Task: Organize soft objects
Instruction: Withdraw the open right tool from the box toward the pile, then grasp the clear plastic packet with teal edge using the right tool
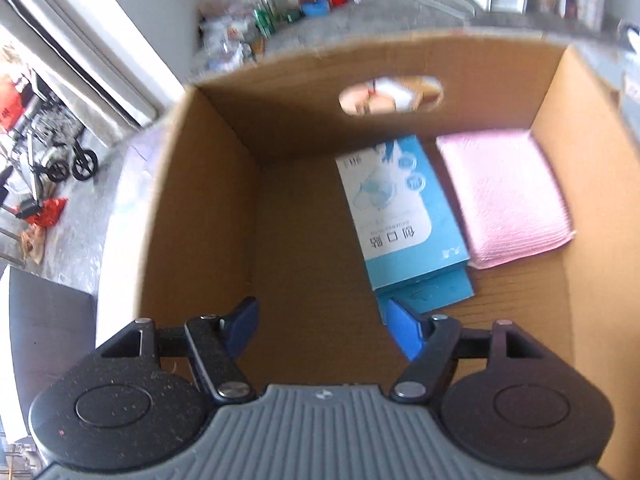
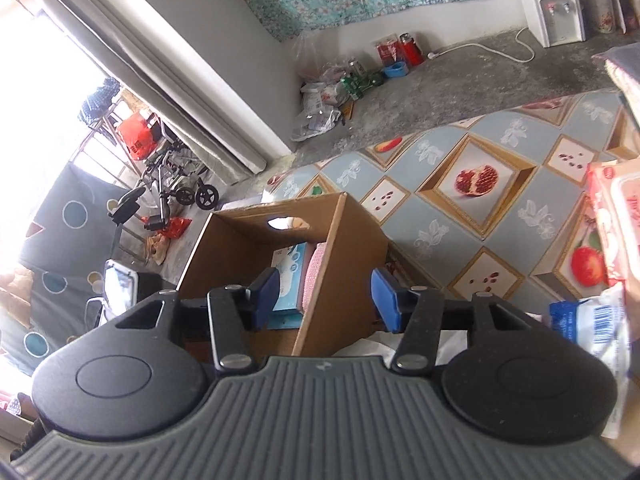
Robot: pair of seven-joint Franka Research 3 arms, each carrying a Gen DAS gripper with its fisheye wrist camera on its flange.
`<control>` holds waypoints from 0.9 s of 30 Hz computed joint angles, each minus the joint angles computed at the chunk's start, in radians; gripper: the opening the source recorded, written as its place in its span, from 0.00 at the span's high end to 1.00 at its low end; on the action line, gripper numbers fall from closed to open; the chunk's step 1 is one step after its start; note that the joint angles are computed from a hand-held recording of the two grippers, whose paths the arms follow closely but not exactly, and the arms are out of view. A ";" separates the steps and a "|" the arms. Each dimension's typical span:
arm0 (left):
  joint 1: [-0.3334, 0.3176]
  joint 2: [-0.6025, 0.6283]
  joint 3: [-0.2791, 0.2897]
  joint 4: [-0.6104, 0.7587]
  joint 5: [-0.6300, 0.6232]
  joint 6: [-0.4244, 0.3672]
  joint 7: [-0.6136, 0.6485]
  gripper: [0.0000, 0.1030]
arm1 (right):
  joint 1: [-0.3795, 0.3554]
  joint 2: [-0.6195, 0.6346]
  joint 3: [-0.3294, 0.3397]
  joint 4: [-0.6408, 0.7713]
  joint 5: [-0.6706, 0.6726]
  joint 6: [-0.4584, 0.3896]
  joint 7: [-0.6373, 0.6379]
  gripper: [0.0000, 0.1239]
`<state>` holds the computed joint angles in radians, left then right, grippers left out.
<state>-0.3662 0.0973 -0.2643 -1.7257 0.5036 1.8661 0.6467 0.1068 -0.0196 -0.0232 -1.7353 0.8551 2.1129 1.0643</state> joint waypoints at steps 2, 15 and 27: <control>-0.014 -0.053 -0.010 -0.033 0.041 0.004 -0.050 0.29 | -0.015 -0.040 -0.015 -0.032 -0.006 0.014 -0.005 0.57; -0.078 -0.211 -0.150 -0.127 0.290 0.361 -0.344 0.18 | -0.102 -0.280 -0.134 -0.305 -0.068 0.058 -0.028 0.52; -0.235 0.094 -0.096 0.076 0.458 0.595 -0.475 0.21 | -0.161 -0.263 -0.175 -0.325 -0.131 -0.011 -0.046 0.52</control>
<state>-0.6016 0.1916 -0.3602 -1.6501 0.9612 2.4607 0.1712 -0.0545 -0.2829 -0.1979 -2.0607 0.7245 2.1020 1.0181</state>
